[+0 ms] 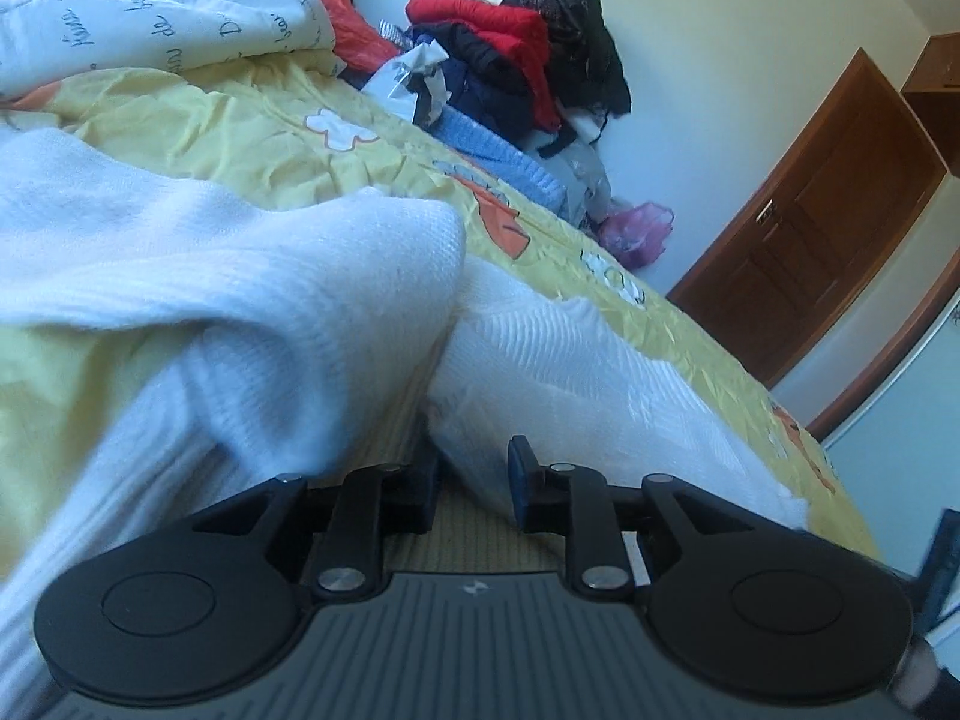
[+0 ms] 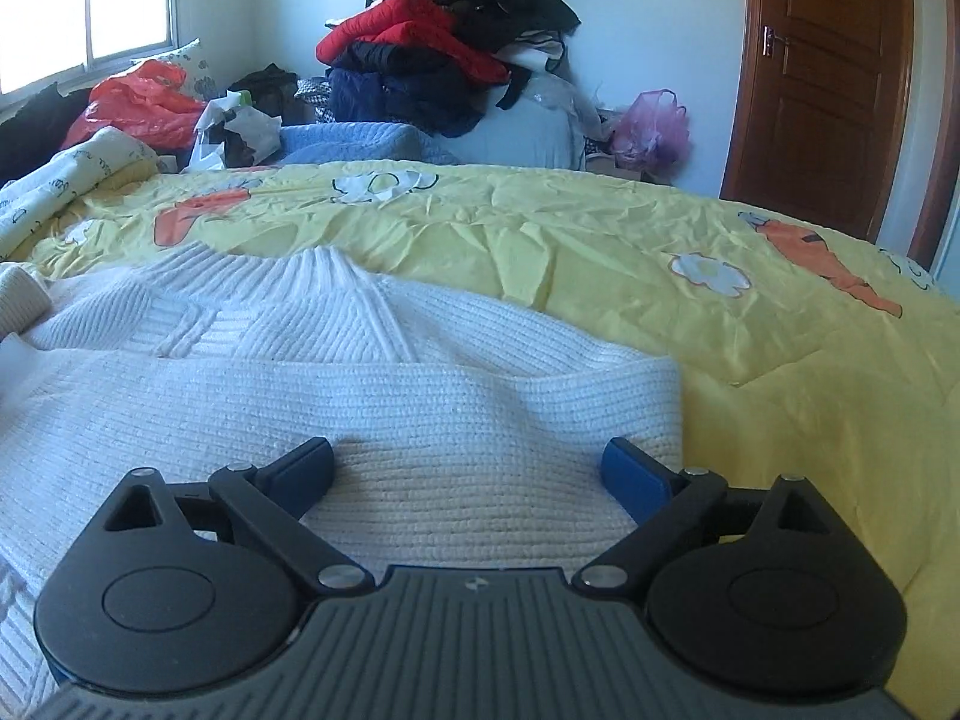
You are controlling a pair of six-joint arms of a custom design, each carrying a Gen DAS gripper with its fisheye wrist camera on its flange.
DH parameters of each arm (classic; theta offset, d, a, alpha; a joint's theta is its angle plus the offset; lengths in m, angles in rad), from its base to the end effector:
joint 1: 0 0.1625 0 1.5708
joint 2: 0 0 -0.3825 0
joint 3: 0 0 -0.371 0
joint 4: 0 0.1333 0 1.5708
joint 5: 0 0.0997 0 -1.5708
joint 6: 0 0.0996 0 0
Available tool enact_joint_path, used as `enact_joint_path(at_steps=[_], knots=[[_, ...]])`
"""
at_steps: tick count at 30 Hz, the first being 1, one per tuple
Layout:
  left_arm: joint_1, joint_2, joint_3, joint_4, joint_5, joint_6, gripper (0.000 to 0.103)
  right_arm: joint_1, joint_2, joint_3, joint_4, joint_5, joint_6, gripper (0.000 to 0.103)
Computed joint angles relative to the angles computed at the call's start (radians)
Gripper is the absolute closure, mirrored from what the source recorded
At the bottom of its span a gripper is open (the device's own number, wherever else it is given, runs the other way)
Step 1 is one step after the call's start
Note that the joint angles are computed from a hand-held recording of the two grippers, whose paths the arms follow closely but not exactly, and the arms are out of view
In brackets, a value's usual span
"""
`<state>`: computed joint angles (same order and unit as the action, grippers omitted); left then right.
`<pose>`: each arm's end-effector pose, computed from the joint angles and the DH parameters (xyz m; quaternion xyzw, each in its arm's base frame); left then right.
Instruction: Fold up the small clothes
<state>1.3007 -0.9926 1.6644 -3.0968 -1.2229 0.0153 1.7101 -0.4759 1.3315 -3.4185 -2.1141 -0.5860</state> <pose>-0.0084 -0.6571 0.2656 0.0565 0.8975 -0.4247 0.1044 0.1795 -0.6910 0.0945 0.1811 -0.8374 0.3948 0.3317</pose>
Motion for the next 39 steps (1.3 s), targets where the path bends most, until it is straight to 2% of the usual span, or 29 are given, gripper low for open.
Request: enact_joint_path(at_steps=[2,4,5,6,8,9,10,12,15,16,17,19,21,22,23,27,30,33,36,39], knots=[[-0.009,-0.075,0.077,-0.014,-0.02,0.01,0.069,0.0,0.001,-0.001,-0.001,0.001,0.002,0.007],[-0.01,-0.145,0.15,-0.078,-0.048,0.056,0.05,-0.002,0.0,0.002,-0.004,0.005,-0.001,0.007],[-0.013,-0.178,0.185,-0.134,-0.038,0.084,0.029,-0.002,0.001,0.003,-0.008,0.005,-0.003,0.007],[-0.014,-0.197,0.206,-0.198,-0.016,0.103,0.012,-0.002,0.001,0.004,-0.011,0.005,-0.004,0.007],[-0.005,-0.209,0.21,-0.325,0.04,0.125,0.008,-0.002,0.002,0.004,-0.013,0.004,-0.006,0.007],[0.009,-0.208,0.183,-0.348,0.078,0.113,0.008,-0.001,0.002,0.004,-0.015,0.003,-0.007,0.007],[0.024,-0.204,0.149,-0.338,0.112,0.082,0.008,-0.002,0.001,0.005,-0.014,0.005,-0.007,0.007],[0.072,-0.192,0.06,-0.253,0.172,-0.052,0.008,-0.002,0.001,0.006,-0.016,0.006,-0.007,0.007],[0.157,-0.171,-0.046,-0.127,0.139,-0.256,0.009,-0.002,0.003,0.005,-0.021,0.005,-0.009,0.007],[0.175,-0.162,-0.071,-0.1,0.126,-0.285,0.009,-0.002,0.002,0.005,-0.02,0.006,-0.009,0.007],[0.188,-0.152,-0.094,-0.078,0.11,-0.295,0.01,-0.002,0.002,0.005,-0.02,0.006,-0.009,0.007],[0.199,-0.125,-0.13,-0.063,0.109,-0.293,0.02,-0.002,0.002,0.006,-0.021,0.006,-0.01,0.007],[0.204,-0.095,-0.168,-0.053,0.1,-0.266,0.048,-0.003,0.002,0.006,-0.02,0.007,-0.009,0.007],[0.202,-0.077,-0.193,-0.035,0.119,-0.251,0.053,-0.003,0.001,0.008,-0.02,0.008,-0.009,0.007],[0.201,-0.064,-0.208,-0.029,0.137,-0.237,0.062,-0.003,0.0,0.008,-0.02,0.008,-0.008,0.007],[0.191,-0.024,-0.233,-0.068,0.202,-0.142,0.088,-0.003,0.0,0.009,-0.021,0.008,-0.008,0.007],[0.179,-0.03,-0.219,-0.08,0.226,-0.14,0.092,-0.003,0.0,0.009,-0.021,0.01,-0.007,0.006],[0.131,-0.037,-0.195,-0.148,0.265,-0.087,0.092,-0.005,-0.004,0.014,-0.022,0.016,-0.003,0.006],[0.065,-0.046,-0.167,-0.219,0.216,0.005,0.092,-0.005,-0.004,0.014,-0.023,0.015,-0.003,0.006],[-0.01,-0.039,-0.136,-0.228,0.129,0.086,0.092,-0.005,-0.004,0.015,-0.024,0.017,-0.002,0.006]])
